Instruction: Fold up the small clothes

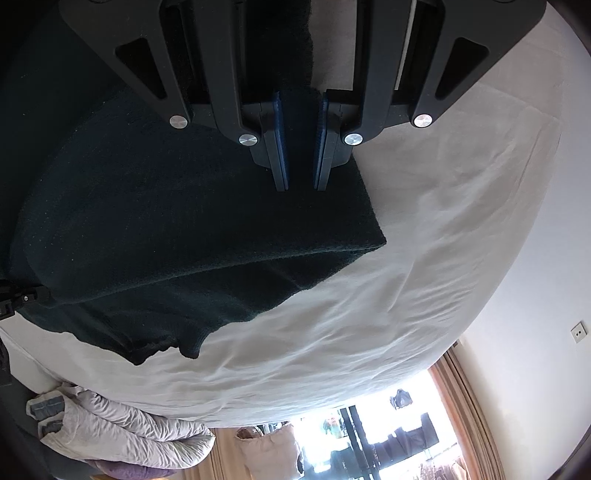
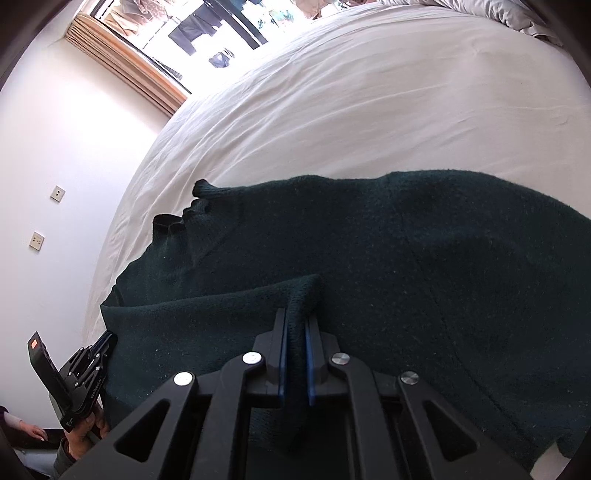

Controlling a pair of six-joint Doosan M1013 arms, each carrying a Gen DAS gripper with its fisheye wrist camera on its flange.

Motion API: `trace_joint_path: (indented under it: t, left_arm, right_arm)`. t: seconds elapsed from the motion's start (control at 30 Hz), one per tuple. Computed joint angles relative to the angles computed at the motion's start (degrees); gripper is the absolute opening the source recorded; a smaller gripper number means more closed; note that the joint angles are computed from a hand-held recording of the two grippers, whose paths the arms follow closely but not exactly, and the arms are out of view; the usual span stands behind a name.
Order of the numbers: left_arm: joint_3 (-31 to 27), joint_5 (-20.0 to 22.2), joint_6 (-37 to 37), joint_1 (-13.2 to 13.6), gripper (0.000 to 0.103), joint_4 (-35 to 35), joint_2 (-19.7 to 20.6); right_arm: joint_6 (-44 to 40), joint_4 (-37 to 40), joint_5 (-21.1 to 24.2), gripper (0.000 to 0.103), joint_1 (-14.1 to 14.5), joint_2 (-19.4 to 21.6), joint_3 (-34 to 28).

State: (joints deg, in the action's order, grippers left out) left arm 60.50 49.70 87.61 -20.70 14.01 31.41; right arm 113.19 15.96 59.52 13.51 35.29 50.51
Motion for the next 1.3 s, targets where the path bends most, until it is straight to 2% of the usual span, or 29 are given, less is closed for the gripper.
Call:
trace_joint_path:
  t: [0.13,0.3,0.37,0.5,0.53,0.6,0.63,0.7,0.77,0.83,0.93,0.97,1.0,1.07,1.13,1.17,1.23,1.3]
  left_arm:
    - [0.19,-0.4,0.28,-0.08,0.013,0.55,-0.11]
    - [1.21,-1.07,-0.79,-1.23,0.013,5.47,-0.47]
    - [1.01,-0.75,-0.5,-1.28,0.013,5.35,-0.24]
    - [1.41,-1.79,0.12,-0.62,0.013,2.32,-0.48]
    - [1.45,-1.88,0.21,-0.52,0.013,1.91,-0.5]
    - [1.35,-1.88,0.35,-0.42,0.013,1.45,-0.44]
    - [1.4,-1.93,0.24,-0.48,0.013,1.64,-0.45]
    - [1.62,-2.1,-0.12,-0.7,0.013,2.66,-0.52]
    - [1.84,-2.08,-0.6,-1.01,0.013,3.99,-0.61]
    - [1.87,-1.97,-0.78,-1.14,0.013,4.59,-0.62]
    - [1.78,-1.99,-0.43,-0.87,0.013,3.42,-0.66]
    - [1.62,-1.92,-0.26,-0.78,0.013,3.03,-0.58]
    - [1.56,-1.88,-0.16,-0.74,0.013,2.8,-0.56]
    - [1.58,-1.96,-0.12,-0.72,0.013,2.71,-0.54]
    - [1.94,-2.42,-0.29,-0.72,0.013,2.72,-0.72]
    - [2.02,-2.58,-0.36,-0.72,0.013,2.78,-0.74]
    - [2.17,-2.61,-0.52,-0.77,0.013,3.15,-0.84]
    - [2.22,-2.57,-0.65,-0.84,0.013,3.55,-0.89]
  right_arm:
    - [-0.32,2.4,-3.84,0.006,-0.53,-1.46,3.14]
    - [1.86,-3.77,1.21,0.006,0.61,1.06,-2.62]
    - [3.16,-4.7,2.06,0.007,0.59,1.47,-3.5]
    - [7.88,-2.44,-2.33,0.008,-0.71,-0.97,1.25]
    - [10.54,-4.48,-2.77,0.008,-0.62,-1.69,2.15]
    - [16.31,-13.69,-1.47,0.014,0.85,-2.99,2.34]
    - [16.25,-14.84,-3.25,0.014,1.36,-3.88,3.16]
    - [10.5,-8.16,-9.53,0.013,2.11,-5.53,5.15]
    - [1.43,0.18,-11.41,0.014,3.21,-5.26,4.53]
    - [-6.06,8.04,-8.16,0.014,4.26,-2.97,1.57]
    - [-5.56,10.03,-3.78,0.014,4.82,0.27,-1.13]
    - [-2.62,8.38,-2.37,0.01,4.77,0.98,-1.33]
    - [-0.39,8.09,-2.33,0.0,4.22,0.87,0.34]
    - [-3.18,15.16,-8.85,0.0,2.48,-1.61,6.67]
    - [-4.03,16.95,-13.02,0.0,1.37,-3.93,11.0]
    - [-2.38,14.38,-13.99,0.0,1.22,-4.77,11.92]
    - [4.93,4.34,-15.57,0.0,1.04,-6.42,13.26]
    - [12.78,-0.62,-17.37,0.002,0.09,-8.28,15.63]
